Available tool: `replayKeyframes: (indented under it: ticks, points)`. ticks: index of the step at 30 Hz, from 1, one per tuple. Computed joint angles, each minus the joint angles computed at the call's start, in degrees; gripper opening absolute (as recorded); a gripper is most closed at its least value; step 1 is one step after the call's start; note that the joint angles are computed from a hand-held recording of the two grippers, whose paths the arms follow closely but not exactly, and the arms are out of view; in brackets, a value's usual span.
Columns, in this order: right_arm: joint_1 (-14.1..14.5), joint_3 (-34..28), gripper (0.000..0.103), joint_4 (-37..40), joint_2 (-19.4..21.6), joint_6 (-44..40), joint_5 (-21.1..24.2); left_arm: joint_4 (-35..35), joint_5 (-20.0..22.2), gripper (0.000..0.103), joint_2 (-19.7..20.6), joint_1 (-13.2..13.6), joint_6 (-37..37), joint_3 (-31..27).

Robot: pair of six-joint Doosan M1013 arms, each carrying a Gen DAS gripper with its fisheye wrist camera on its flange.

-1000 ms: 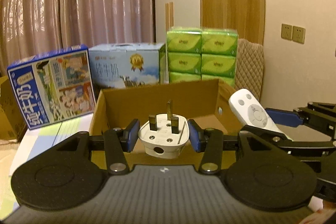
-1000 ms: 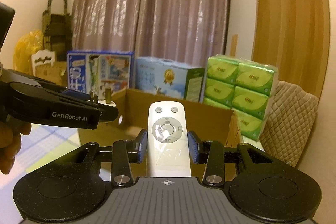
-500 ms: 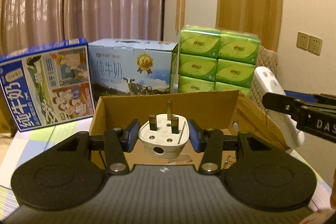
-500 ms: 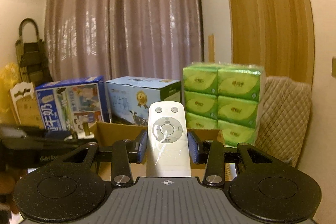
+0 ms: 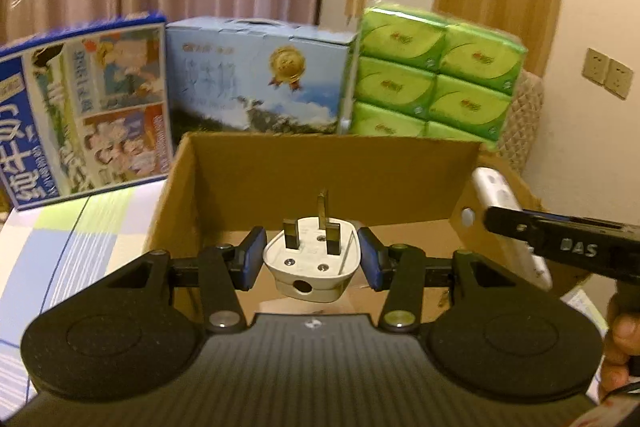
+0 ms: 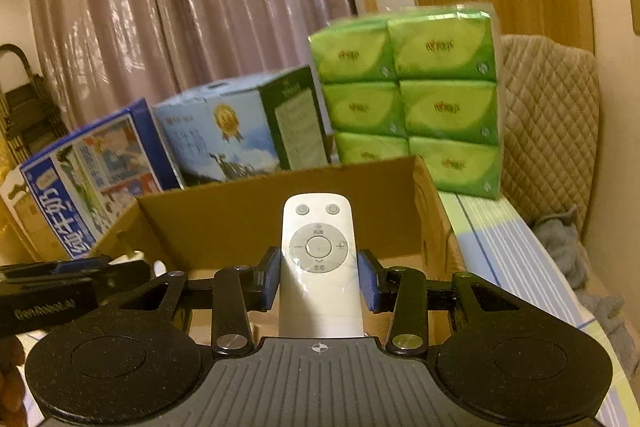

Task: Organize rigid objects
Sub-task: 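Carry plug and remote into the box and open both tools, then withdraw both open tools from the box back over the bed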

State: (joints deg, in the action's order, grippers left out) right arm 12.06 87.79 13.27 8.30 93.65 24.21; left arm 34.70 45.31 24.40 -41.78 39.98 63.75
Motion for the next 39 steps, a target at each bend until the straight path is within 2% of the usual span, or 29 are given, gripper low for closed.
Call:
replayKeyframes:
  ticks: [11,17,22,39]
  points:
    - [0.6,0.0,0.038,-4.8,0.4,3.0,1.6,0.5,1.8,0.044,-0.5,0.9,-2.4,1.1]
    - [0.5,0.2,0.038,-4.6,0.4,2.9,1.5,0.5,2.9,0.044,-0.5,1.0,-2.8,1.0]
    - [0.6,0.2,0.038,-4.9,0.4,3.3,1.4,2.5,2.8,0.043,-0.7,0.9,-4.4,1.2]
    - [0.6,0.2,0.038,-5.0,0.4,3.2,1.3,2.8,2.7,0.043,-0.7,0.7,-4.7,1.1]
